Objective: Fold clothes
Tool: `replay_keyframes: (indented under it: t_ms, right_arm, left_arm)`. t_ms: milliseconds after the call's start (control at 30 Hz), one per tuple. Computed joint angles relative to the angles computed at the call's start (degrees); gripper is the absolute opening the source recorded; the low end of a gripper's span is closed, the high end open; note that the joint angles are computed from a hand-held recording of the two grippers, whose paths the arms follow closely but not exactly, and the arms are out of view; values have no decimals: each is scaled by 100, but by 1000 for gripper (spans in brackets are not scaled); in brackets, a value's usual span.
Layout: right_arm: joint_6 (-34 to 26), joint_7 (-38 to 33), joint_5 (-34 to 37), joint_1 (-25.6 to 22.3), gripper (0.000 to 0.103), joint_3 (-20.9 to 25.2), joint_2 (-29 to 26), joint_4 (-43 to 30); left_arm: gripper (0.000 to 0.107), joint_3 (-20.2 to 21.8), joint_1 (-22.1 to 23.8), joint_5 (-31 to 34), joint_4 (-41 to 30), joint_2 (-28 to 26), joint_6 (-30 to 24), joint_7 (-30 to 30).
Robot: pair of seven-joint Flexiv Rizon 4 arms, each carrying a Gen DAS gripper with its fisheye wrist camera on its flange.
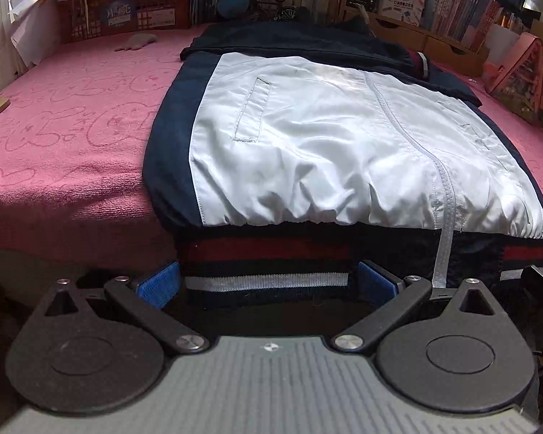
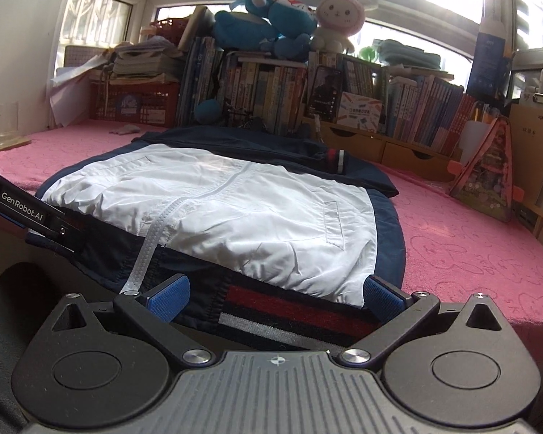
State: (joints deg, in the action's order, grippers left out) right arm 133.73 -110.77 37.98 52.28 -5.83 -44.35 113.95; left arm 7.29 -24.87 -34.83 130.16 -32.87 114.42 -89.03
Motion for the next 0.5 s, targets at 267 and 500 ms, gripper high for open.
replay_keyframes:
  t_ms: [267, 500]
  right_arm:
    - [148, 656, -36, -661, 103, 276, -242, -92]
    - [438, 2365, -2841, -2542, 102, 1453, -266, 478]
  left_arm:
    - [103, -40, 104, 158, -22, -16, -132, -156]
    - [103, 26, 87, 228, -23, 11, -207, -266]
